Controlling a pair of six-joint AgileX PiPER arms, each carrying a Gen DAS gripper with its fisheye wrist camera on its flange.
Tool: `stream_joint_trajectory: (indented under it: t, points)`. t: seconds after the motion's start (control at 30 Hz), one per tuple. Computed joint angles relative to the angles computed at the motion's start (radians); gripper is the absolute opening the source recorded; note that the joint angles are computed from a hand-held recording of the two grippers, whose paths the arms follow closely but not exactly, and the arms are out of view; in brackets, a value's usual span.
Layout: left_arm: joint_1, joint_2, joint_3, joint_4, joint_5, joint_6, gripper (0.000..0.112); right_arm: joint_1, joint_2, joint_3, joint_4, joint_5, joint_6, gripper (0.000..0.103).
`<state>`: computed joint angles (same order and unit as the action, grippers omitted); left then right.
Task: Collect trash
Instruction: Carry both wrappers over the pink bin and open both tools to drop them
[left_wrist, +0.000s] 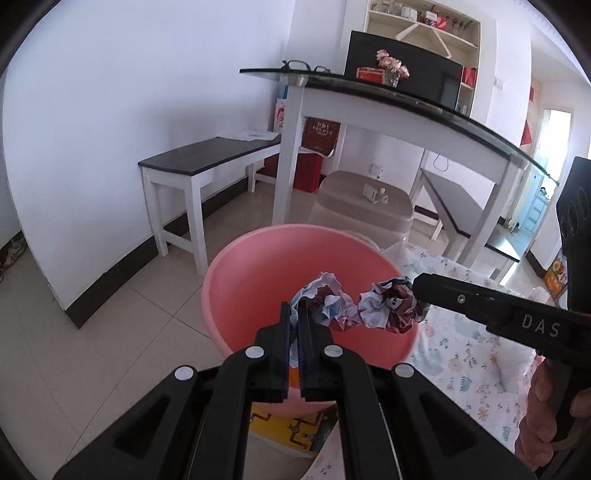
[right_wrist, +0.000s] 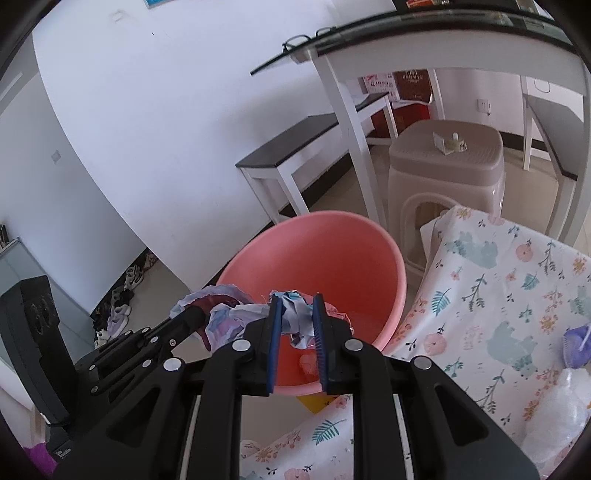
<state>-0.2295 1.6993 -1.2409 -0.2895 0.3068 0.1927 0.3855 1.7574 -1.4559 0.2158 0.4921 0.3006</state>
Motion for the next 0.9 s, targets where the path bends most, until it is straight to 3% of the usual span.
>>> stream_joint_trajectory:
  t: [0.43, 0.63, 0.9]
  points:
    - [-0.021, 0.063, -0.042, 0.133, 0.010, -0.121, 0.003, -0.005, 0.045, -0.009, -0.004, 0.006, 0.031, 0.017]
    - [-0.019, 0.067, -0.045, 0.114, 0.017, -0.099, 0.004, -0.015, 0.057, -0.017, 0.006, 0.023, 0.040, 0.019]
    - [-0.013, 0.071, -0.055, 0.096, 0.034, -0.095, 0.021, -0.020, 0.055, -0.012, 0.015, 0.030, 0.040, 0.034]
